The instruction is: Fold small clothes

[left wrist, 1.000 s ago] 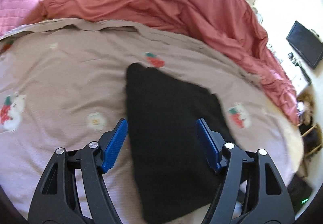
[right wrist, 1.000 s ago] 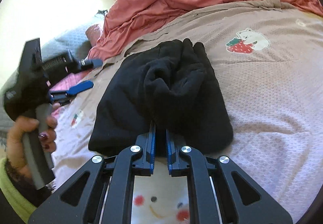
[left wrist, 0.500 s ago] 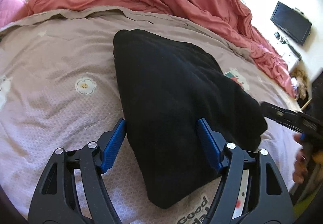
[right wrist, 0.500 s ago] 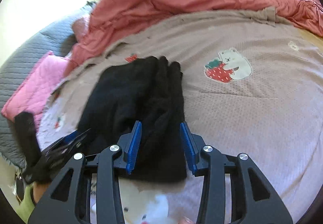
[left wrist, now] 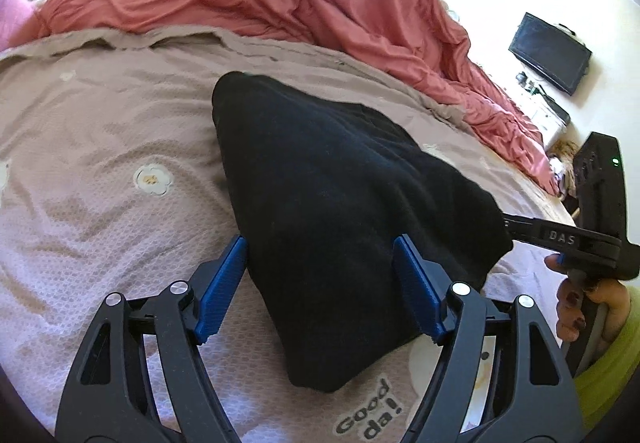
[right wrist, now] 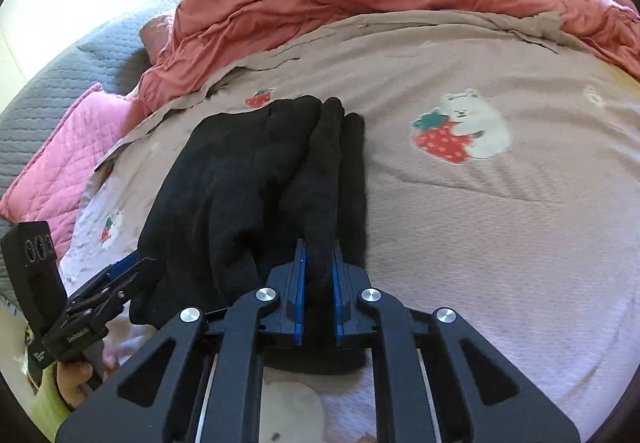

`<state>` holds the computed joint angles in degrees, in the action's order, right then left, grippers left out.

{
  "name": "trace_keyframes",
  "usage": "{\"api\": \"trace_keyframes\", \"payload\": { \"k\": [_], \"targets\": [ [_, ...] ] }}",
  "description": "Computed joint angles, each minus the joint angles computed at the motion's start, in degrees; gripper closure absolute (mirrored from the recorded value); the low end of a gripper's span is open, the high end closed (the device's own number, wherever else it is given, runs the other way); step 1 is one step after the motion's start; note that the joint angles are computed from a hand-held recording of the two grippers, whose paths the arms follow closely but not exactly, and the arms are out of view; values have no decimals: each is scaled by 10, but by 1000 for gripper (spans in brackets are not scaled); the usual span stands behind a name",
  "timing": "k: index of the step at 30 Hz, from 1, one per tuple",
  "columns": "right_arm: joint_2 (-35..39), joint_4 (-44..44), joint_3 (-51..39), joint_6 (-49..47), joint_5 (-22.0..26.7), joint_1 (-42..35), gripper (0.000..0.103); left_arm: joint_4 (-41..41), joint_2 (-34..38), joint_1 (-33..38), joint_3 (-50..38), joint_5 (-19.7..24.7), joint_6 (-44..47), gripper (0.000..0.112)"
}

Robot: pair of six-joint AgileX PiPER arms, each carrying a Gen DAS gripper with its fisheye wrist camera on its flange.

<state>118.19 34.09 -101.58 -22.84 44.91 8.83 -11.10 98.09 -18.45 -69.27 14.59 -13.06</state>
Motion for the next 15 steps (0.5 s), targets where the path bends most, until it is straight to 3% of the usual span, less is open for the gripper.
{"api": "trace_keyframes", "payload": {
  "k": [4, 6, 7, 8, 12, 15],
  "targets": [
    [37, -43, -21, 41, 22, 10, 92, 133, 14, -21, -22, 33, -113, 45],
    [26, -58, -10, 43, 8, 14, 89, 134, 13, -21, -18, 32, -112, 45],
    [10, -83, 2, 55, -7, 18, 79, 129, 12, -20, -17, 32, -107, 45],
    [1, -85, 10, 52, -14, 19, 76, 128, 11, -19, -15, 30, -106, 45],
    [-59, -35, 76, -42, -71, 18, 76, 132, 10, -19, -9, 24, -112, 45],
    [-58, 27, 70, -104, -52, 9, 76, 130, 8, -18, -7, 24, -110, 45]
  ]
}}
